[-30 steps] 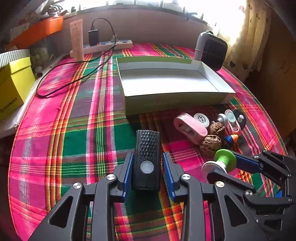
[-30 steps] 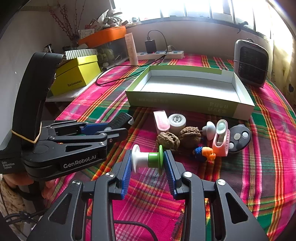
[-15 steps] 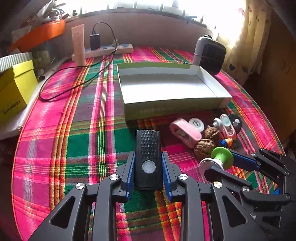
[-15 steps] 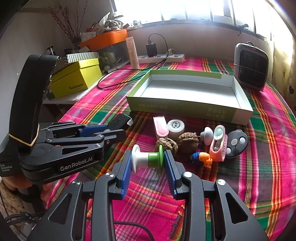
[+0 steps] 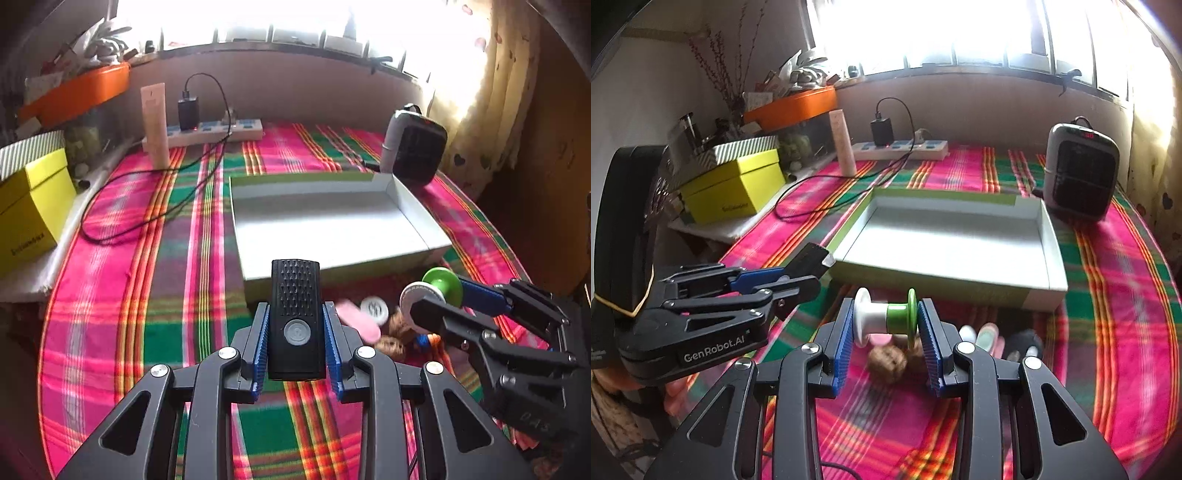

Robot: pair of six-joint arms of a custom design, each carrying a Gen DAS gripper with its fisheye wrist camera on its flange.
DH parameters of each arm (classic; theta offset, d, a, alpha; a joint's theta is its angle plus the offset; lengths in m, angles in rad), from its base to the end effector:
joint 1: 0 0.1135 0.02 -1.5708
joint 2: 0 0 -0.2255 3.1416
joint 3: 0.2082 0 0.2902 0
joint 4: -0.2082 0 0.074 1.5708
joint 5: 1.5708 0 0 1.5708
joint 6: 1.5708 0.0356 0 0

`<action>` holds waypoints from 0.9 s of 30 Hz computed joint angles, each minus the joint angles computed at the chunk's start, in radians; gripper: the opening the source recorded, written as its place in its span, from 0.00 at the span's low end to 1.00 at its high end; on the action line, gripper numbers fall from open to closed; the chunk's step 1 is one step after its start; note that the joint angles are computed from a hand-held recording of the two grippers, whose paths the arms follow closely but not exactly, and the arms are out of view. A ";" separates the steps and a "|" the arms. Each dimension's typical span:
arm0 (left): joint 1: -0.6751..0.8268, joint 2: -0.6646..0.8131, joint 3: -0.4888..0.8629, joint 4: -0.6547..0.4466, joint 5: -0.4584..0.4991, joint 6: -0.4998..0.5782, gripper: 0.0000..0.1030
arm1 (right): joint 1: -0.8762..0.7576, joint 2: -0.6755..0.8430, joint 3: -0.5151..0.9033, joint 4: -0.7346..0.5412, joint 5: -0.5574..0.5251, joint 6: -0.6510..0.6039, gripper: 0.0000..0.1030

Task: Organize objects
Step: 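Lift and carry the remote and spool in both tools over the white box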

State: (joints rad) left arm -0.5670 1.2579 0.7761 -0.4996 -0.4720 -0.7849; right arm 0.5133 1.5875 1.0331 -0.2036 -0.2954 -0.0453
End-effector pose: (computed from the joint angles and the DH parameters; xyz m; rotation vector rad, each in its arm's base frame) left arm 0.2523 -0.1414 0.1618 -0.4347 2.3648 -0.0055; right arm 0.3218 0.1933 0.1662 -0.7940 2.2217 0.5757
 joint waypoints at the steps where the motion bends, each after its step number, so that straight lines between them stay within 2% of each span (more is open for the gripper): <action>1: 0.009 0.010 0.010 0.005 0.002 0.015 0.25 | -0.003 0.010 0.015 -0.002 -0.002 -0.002 0.35; 14: 0.169 0.225 0.167 0.088 0.114 0.131 0.25 | -0.027 0.353 0.434 -0.137 0.024 -0.049 0.35; 27: 0.295 0.420 0.323 0.123 0.192 0.201 0.25 | -0.027 0.789 1.026 -0.412 0.027 -0.055 0.35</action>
State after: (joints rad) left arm -0.2715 1.6776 1.0989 -0.3767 -0.2796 -0.5843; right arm 0.4866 2.3764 2.0586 -0.6154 -0.2688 -0.1007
